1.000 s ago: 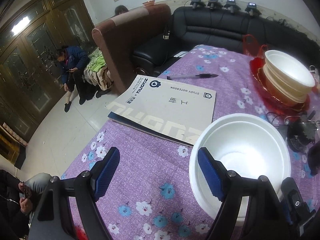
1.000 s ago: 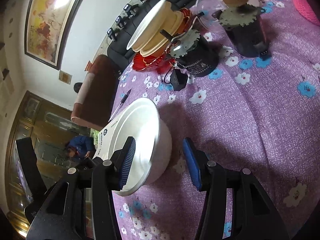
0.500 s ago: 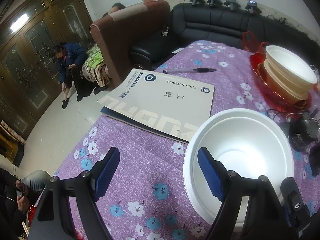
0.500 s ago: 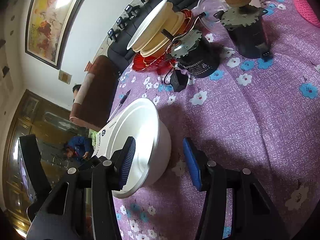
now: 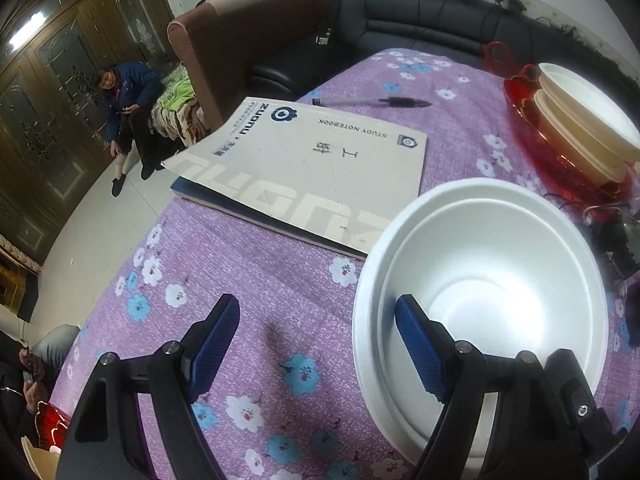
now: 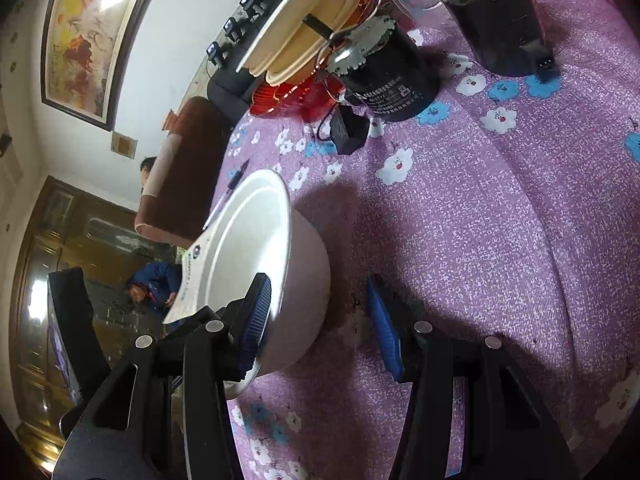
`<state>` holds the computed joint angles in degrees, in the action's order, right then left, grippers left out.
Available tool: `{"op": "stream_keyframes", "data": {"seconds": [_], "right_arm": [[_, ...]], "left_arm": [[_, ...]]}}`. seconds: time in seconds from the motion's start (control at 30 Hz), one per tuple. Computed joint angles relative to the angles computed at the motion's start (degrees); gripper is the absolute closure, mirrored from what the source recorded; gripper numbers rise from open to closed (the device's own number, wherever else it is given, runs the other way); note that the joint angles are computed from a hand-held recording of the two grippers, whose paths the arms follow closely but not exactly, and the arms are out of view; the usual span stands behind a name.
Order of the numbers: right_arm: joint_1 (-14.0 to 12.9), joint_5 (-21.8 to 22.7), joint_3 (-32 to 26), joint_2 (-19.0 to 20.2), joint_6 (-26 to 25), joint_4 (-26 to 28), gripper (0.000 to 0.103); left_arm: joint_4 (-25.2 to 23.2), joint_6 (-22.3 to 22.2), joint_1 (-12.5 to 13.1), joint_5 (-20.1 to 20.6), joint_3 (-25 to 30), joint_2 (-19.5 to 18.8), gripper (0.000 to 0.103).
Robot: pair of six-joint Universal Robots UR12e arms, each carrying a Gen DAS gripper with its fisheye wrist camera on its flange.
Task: Organize plates and bowls
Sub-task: 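Close the right tool on the white paper bowl rim, then lift the white paper bowl with the right tool and carry it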
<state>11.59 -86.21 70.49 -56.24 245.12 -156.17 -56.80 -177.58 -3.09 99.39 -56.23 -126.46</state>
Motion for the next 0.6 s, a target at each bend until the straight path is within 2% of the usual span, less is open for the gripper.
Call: {"op": "stream_keyframes", "data": {"seconds": [0.1, 0.2, 0.27, 0.33, 0.47, 0.53, 0.6], "right_arm": [[0.0, 0.0, 0.2, 0.0, 0.0, -0.2, 0.061], [-0.1, 0.9, 0.3, 0.1, -0.1, -0.6, 0.074], [-0.1, 1.0, 0.2, 0.0, -0.5, -0.6, 0.083], [0.1, 0.4, -0.3, 0.1, -1.2, 0.3, 0.085], [0.4, -0.1, -0.9, 0.2, -1.5, 1.2, 0.090], [0.3, 0.2, -0.6, 0.1, -1.6, 1.0, 0.092], [0.3, 0.6, -0.3, 0.0, -1.4, 0.9, 0.094]], "left_arm": [[0.5, 0.1, 0.2, -1.1, -0.8, 0.4, 0.023], [2.4, 0.4, 0.3, -2.2, -2.2, 1.1, 0.024], [4.2, 1.4, 0.2, -2.7, -3.4, 1.7, 0.033], [4.6, 1.8, 0.2, -3.6, -4.0, 2.2, 0.048], [7.7, 3.4, 0.2, -5.2, -6.4, 3.5, 0.067], [9.1, 4.2, 0.2, -6.3, -7.7, 4.2, 0.080], [11.1, 4.7, 0.2, -6.1, -8.9, 4.8, 0.081]]}}
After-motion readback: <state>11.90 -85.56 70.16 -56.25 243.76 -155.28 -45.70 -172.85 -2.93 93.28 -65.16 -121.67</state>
